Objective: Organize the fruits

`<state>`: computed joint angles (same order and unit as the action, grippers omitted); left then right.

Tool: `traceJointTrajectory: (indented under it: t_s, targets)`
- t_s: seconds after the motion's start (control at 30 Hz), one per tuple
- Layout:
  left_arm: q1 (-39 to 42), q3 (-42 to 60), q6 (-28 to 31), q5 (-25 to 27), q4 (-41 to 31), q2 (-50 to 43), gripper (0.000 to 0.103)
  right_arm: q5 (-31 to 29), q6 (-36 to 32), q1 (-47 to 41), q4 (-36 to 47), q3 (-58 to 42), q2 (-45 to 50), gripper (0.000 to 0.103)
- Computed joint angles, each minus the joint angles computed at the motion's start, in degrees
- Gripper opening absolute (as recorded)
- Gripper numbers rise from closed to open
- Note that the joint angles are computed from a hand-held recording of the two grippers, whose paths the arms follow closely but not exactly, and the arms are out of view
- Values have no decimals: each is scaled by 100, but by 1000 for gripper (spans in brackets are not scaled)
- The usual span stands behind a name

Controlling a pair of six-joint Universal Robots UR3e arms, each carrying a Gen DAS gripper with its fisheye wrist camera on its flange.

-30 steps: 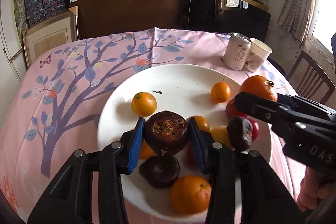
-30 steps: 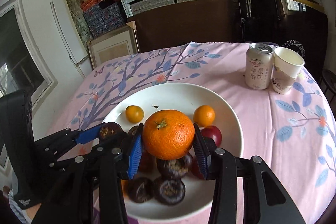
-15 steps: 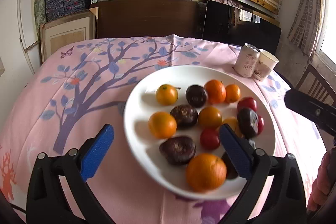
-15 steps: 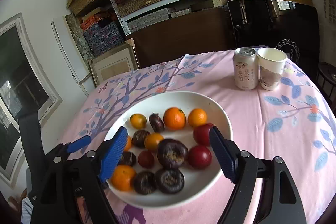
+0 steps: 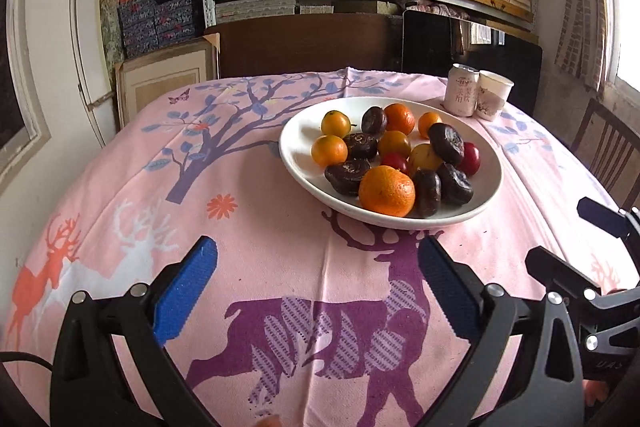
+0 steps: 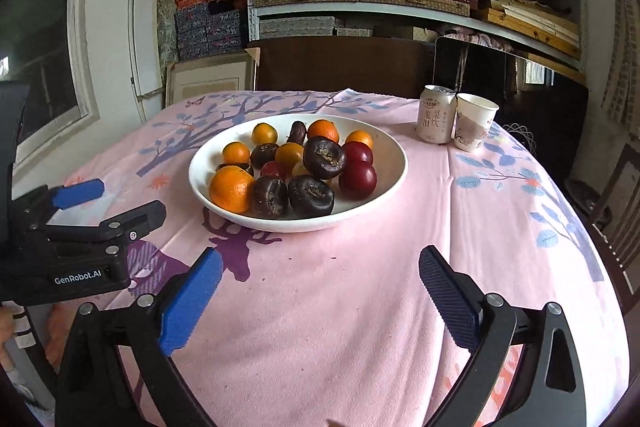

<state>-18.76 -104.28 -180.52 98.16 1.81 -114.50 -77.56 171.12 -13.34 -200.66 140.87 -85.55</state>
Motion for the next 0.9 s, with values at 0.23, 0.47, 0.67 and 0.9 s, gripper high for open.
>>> traceJointTrajectory:
  t_s: [0.23,0.47,0.67,0.9]
  targets:
    - [-339,192,421,543,102,-156,98,-212,-1,60,452,-238,68,99]
    - [-287,189,357,414,-60,-59,98,-94,45,8,545,-227,-23,99]
    - [-270,173,348,369,-95,-28,99,-88,44,8,546,-230,-30,99]
    - [-372,35,399,579,284,-39,98,-73,38,-1,545,-226,-38,99]
